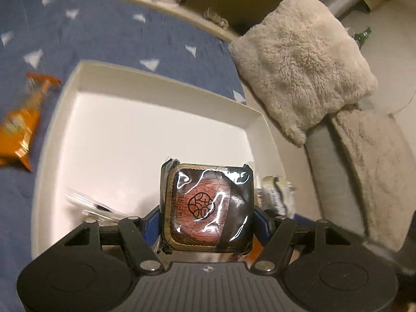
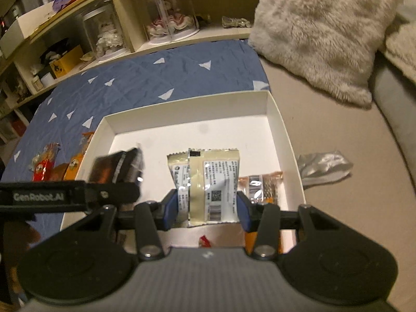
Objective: Organize snacks
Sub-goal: 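Lift the dark cake with left tool while right tool carries cream packet over box, then open left tool over box while right tool releases cream packet into box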
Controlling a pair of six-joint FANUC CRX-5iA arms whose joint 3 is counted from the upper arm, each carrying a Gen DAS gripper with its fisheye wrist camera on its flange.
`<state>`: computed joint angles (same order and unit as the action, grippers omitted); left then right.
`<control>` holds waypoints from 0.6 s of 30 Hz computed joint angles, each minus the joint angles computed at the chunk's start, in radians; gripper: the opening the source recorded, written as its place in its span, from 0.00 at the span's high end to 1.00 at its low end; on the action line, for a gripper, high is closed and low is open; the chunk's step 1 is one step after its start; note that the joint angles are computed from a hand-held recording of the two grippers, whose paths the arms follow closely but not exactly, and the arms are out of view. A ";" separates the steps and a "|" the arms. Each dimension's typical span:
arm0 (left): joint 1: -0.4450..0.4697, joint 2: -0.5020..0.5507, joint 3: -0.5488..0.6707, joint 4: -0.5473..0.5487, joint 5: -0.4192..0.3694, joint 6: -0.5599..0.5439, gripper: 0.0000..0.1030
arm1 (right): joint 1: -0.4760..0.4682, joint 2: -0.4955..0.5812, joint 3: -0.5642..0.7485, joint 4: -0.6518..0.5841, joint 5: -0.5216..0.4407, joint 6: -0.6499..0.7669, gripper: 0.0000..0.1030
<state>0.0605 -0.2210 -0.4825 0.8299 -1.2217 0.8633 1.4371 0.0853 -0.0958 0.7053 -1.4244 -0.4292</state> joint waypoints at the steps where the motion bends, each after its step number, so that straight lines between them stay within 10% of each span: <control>1: -0.005 0.014 -0.006 0.018 -0.006 0.006 0.32 | -0.003 -0.010 -0.017 0.002 0.018 -0.014 0.49; 18: -0.021 0.070 0.030 -0.068 0.065 0.107 0.32 | -0.062 -0.010 -0.061 -0.045 0.128 -0.031 0.49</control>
